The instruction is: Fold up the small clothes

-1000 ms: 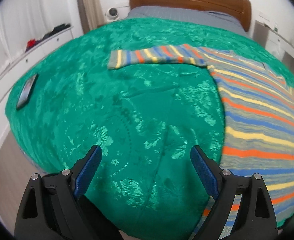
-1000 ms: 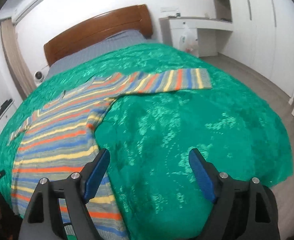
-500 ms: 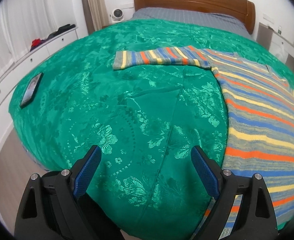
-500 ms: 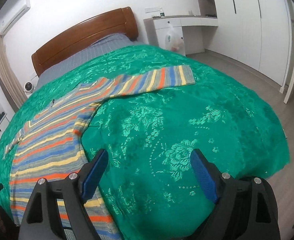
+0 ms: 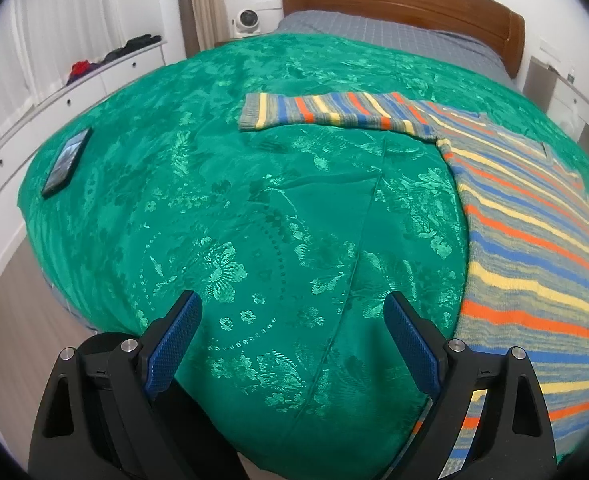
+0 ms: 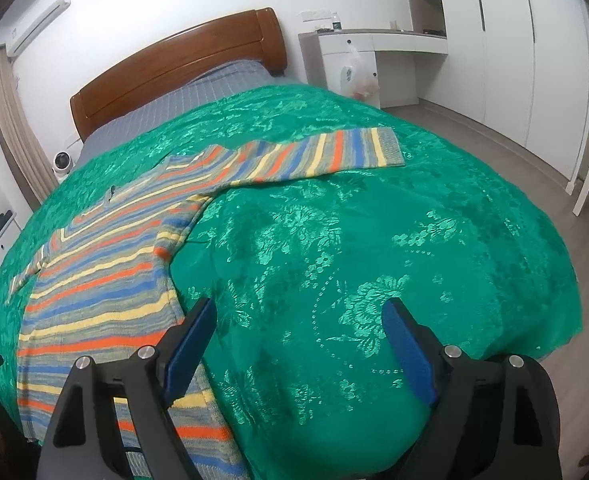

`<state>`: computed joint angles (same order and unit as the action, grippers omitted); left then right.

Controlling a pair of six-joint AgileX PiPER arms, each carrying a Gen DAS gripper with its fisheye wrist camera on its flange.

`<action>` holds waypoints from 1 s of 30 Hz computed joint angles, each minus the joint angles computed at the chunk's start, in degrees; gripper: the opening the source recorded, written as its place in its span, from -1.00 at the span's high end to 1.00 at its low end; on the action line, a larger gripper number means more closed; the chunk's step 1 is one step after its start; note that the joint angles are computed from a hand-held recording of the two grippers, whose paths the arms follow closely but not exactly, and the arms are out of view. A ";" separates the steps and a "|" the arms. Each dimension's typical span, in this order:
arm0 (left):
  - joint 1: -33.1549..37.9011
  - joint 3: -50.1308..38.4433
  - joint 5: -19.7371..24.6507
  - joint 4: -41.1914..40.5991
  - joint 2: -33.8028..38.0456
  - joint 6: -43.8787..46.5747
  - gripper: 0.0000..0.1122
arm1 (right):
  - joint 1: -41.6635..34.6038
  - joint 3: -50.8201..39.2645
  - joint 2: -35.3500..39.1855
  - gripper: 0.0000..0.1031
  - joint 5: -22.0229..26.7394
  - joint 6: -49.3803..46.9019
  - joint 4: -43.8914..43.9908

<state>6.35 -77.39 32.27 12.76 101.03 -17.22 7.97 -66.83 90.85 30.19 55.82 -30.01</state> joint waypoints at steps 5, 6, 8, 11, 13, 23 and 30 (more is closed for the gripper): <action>0.25 -0.21 -0.10 -0.42 0.16 0.68 -0.67 | 0.70 -0.63 0.47 -0.63 0.44 -0.82 -0.03; 0.30 -0.25 -0.11 -0.64 0.22 0.86 -0.67 | 0.80 -0.72 0.57 -0.63 0.47 -1.03 0.03; 0.41 -0.38 0.00 -0.77 0.35 0.90 -0.67 | 0.99 -0.90 0.78 -0.63 0.54 -1.37 0.08; 0.47 -0.38 -0.03 -0.98 0.35 1.04 -0.67 | 1.07 -1.06 0.99 -0.63 0.59 -1.86 0.43; 0.49 -0.35 -0.10 -0.97 0.33 1.04 -0.67 | 1.12 -1.12 1.07 -0.63 0.65 -1.90 0.47; 0.52 -0.46 -0.13 -1.10 0.34 1.21 -0.67 | 1.34 -1.16 1.13 -0.63 0.60 -1.88 0.33; 0.52 -0.40 -0.17 -1.09 0.28 1.18 -0.67 | 1.49 -1.20 1.18 -0.63 0.55 -2.26 0.55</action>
